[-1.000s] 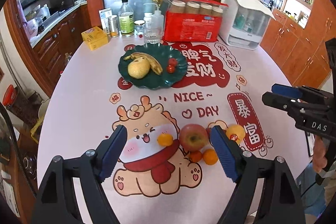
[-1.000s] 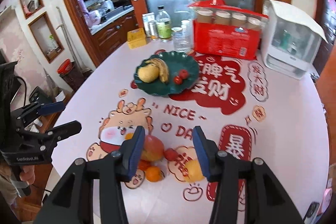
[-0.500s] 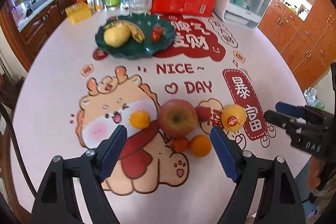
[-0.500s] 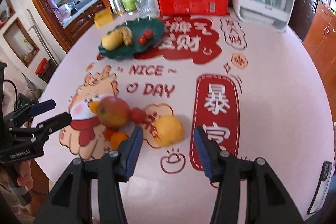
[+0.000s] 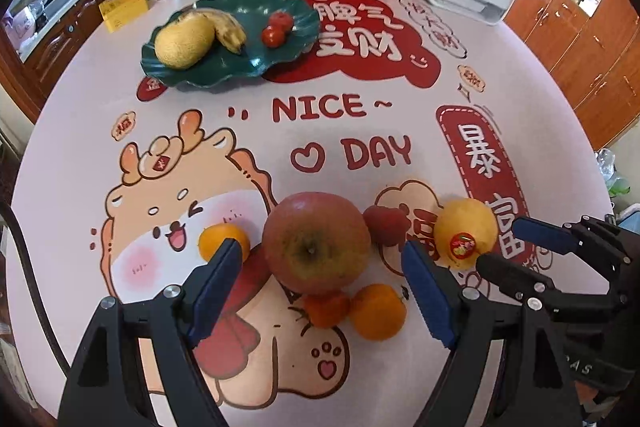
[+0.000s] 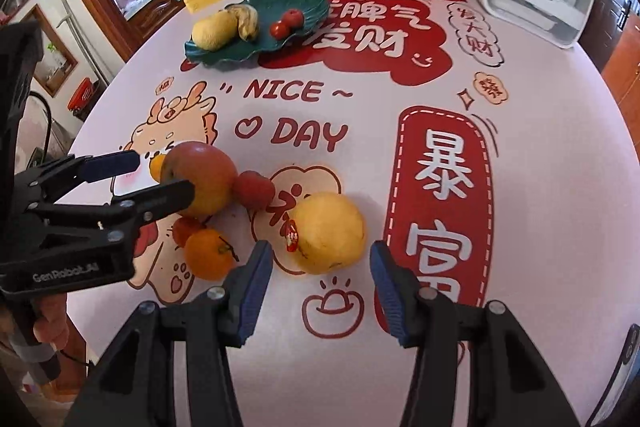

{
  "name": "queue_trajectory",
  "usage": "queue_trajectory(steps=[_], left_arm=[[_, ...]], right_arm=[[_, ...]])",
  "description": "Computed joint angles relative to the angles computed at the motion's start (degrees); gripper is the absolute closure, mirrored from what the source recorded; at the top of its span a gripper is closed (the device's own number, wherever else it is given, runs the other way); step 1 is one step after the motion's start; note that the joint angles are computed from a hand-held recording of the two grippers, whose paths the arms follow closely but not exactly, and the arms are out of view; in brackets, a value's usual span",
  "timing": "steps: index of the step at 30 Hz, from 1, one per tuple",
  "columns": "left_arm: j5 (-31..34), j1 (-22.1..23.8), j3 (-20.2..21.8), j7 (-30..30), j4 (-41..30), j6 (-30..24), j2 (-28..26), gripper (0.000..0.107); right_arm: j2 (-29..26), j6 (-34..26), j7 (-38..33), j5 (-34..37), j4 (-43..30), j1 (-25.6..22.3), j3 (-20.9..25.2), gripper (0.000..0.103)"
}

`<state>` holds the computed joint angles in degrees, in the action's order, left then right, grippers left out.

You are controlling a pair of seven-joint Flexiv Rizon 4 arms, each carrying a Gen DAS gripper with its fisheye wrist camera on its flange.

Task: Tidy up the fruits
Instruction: 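Reach the left tool to the red apple while the right tool reaches the yellow citrus, then grasp the red apple with the left tool while the right tool grasps the yellow citrus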

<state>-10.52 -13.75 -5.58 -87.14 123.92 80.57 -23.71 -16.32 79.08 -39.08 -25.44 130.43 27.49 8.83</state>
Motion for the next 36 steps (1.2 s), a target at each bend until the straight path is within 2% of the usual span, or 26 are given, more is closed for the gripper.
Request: queue_trajectory(steps=[7,10,14,26,31,36], left_arm=[[0.82,-1.21,1.52,-2.41,-2.85,-2.68,-2.85,0.026],[1.28,-1.49,1.88,-3.14,-3.88,-3.26,-3.80,0.026],[2.57,-2.27,2.92,-4.28,-5.56,-4.27,-5.02,0.026],[-0.05,0.22,-0.36,-2.27,-6.24,-2.77,-6.58,0.029],[-2.41,2.02,-2.43,-0.78,-6.35,-3.05,-7.12,0.029],[-3.44,1.78,-2.13,-0.64,-7.24,-4.87,-7.38,0.027]], right_arm=[[-3.39,-0.57,-5.03,4.49,-2.91,-1.93,2.29,0.052],[-4.06,-0.09,-4.66,3.41,-3.08,-0.67,0.37,0.051],[-6.32,0.14,-8.50,8.29,-5.17,-3.69,3.89,0.049],[-9.20,-2.12,-12.23,13.94,-8.43,-3.98,5.06,0.048],[-9.35,-1.74,-11.81,13.73,-8.40,-2.67,3.72,0.049],[-8.36,-2.21,-9.55,10.51,-7.27,-0.26,0.83,0.050]])
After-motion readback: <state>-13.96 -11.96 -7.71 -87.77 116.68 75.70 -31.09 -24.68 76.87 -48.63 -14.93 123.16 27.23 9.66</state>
